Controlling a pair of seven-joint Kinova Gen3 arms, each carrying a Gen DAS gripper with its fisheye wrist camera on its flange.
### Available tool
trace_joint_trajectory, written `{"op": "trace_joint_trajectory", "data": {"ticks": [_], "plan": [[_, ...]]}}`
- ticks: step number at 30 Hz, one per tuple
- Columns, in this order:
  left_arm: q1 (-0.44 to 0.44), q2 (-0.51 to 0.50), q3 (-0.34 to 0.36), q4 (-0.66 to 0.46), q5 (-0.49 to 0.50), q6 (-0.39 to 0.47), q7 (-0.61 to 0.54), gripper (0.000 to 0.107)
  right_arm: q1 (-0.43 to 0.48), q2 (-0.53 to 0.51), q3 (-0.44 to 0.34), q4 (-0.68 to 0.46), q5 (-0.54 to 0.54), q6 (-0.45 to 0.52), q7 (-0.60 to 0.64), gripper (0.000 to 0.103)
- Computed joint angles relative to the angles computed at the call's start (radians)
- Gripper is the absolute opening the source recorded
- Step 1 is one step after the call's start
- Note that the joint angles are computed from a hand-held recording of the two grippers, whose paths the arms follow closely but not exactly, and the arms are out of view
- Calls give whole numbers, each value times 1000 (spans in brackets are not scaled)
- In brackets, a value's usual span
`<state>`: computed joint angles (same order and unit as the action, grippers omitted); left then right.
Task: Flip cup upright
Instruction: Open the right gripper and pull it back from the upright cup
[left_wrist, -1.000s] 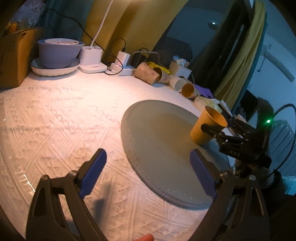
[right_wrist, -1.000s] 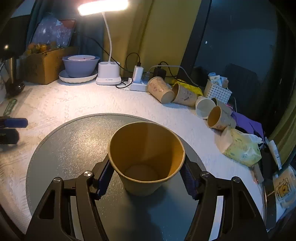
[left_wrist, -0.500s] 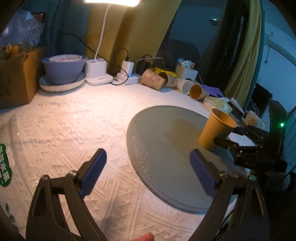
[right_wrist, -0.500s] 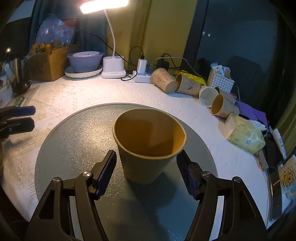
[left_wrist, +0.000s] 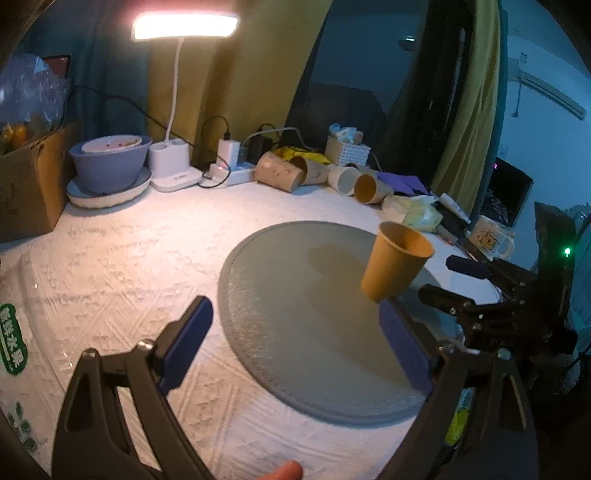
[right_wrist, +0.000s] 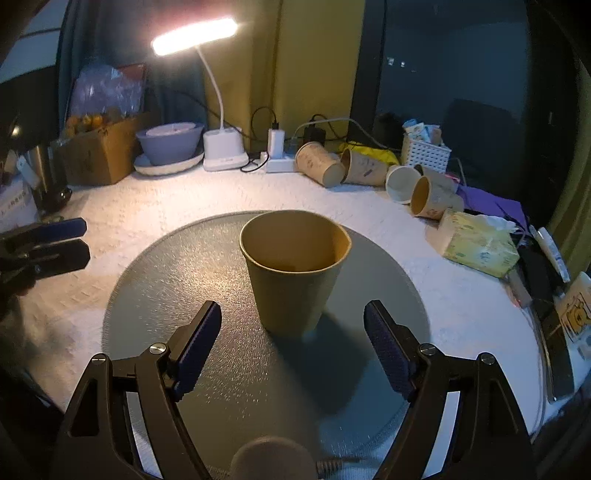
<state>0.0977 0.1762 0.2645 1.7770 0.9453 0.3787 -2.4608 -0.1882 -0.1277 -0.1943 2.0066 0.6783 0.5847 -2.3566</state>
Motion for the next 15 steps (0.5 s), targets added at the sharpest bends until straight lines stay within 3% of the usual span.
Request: {"op": "trace_joint_trajectory", "data": {"ticks": [7,15], "plan": [[32,-47,-6,15,-8,-9,15,92,11,-77,-42,1,-7,42,-16,82],[69,-99,-31,31,68,0,-63,92,55,-156,-100,-3,-17,72,-26,82]]}}
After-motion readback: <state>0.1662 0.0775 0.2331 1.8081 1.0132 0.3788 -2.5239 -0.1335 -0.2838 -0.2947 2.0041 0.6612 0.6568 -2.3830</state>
